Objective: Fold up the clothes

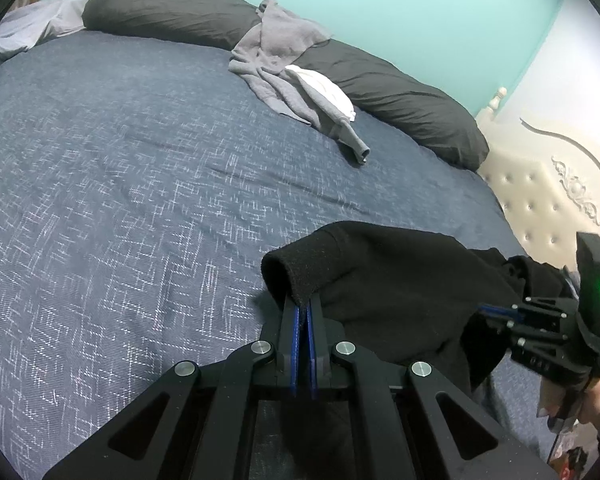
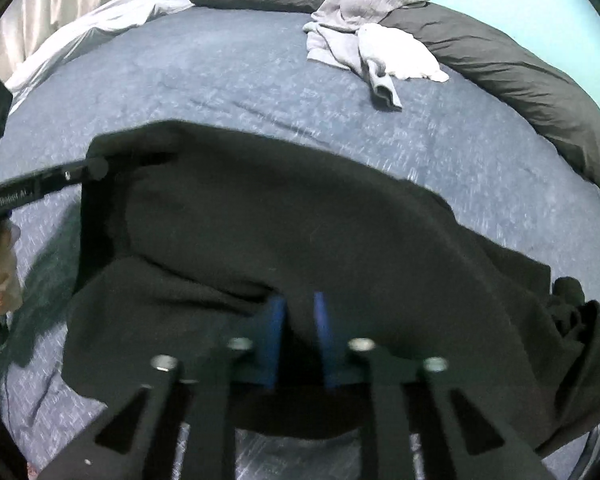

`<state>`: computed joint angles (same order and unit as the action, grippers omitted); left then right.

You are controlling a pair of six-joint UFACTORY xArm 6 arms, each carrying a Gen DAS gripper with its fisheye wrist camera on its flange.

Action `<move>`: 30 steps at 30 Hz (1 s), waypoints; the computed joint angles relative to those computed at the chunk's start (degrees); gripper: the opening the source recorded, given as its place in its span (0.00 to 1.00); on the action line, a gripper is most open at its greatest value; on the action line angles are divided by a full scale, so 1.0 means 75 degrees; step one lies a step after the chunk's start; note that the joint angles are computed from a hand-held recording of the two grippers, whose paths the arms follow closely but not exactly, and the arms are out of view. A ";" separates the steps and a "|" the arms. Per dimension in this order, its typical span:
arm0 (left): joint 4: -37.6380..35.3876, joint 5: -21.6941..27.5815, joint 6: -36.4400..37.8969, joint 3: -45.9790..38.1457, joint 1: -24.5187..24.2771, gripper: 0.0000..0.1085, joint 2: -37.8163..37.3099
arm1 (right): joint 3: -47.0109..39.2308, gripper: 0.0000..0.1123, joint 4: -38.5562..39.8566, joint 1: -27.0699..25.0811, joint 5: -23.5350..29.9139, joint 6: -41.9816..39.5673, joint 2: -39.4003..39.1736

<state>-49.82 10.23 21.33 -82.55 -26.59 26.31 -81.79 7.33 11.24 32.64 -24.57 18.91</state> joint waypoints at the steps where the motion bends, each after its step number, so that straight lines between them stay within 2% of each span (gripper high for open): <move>1: -0.0056 -0.0013 0.0039 -0.0008 0.0001 0.03 0.0002 | -0.0038 0.04 0.0004 0.0009 -0.0056 -0.0003 0.0000; 5: -0.0432 -0.0105 0.0332 -0.0025 -0.0008 0.06 -0.0032 | -0.0412 0.03 0.0173 0.0020 -0.0342 -0.0086 0.0042; 10: -0.1163 -0.0159 0.0981 -0.0062 -0.0023 0.10 -0.0077 | -0.1914 0.03 0.0079 0.0040 -0.0033 0.0136 0.0733; 12: -0.1278 -0.0157 0.1050 -0.0072 -0.0011 0.16 -0.0081 | -0.2731 0.03 -0.0081 0.0072 0.0232 0.0256 0.1151; 16: -0.1544 -0.0125 0.1139 -0.0082 0.0054 0.18 -0.0089 | -0.4400 0.03 -0.0534 0.0084 0.0853 0.0726 0.2052; 18: -0.1877 -0.0039 0.1256 -0.0090 0.0122 0.25 -0.0092 | -0.5657 0.03 -0.0655 0.0013 0.1462 0.1219 0.2793; 21: -0.2002 0.0074 0.1288 -0.0078 0.0174 0.26 -0.0098 | -0.7337 0.03 -0.0605 -0.0107 0.2301 0.1854 0.3841; 23: -0.1977 0.0153 0.1326 -0.0085 0.0162 0.26 -0.0095 | -0.7818 0.03 -0.0697 -0.0144 0.2576 0.2173 0.4213; 25: -0.1945 0.0262 0.1370 -0.0110 0.0143 0.26 -0.0081 | -0.8097 0.03 -0.0670 -0.0203 0.2892 0.2436 0.4451; 27: -0.1782 0.0349 0.1317 -0.0148 0.0109 0.26 -0.0039 | -0.8162 0.04 -0.0196 -0.0330 0.3291 0.2603 0.4571; 30: -0.1703 0.0498 0.1333 -0.0164 0.0089 0.26 -0.0030 | -0.6280 0.06 0.0198 -0.0396 0.2533 0.2493 0.3561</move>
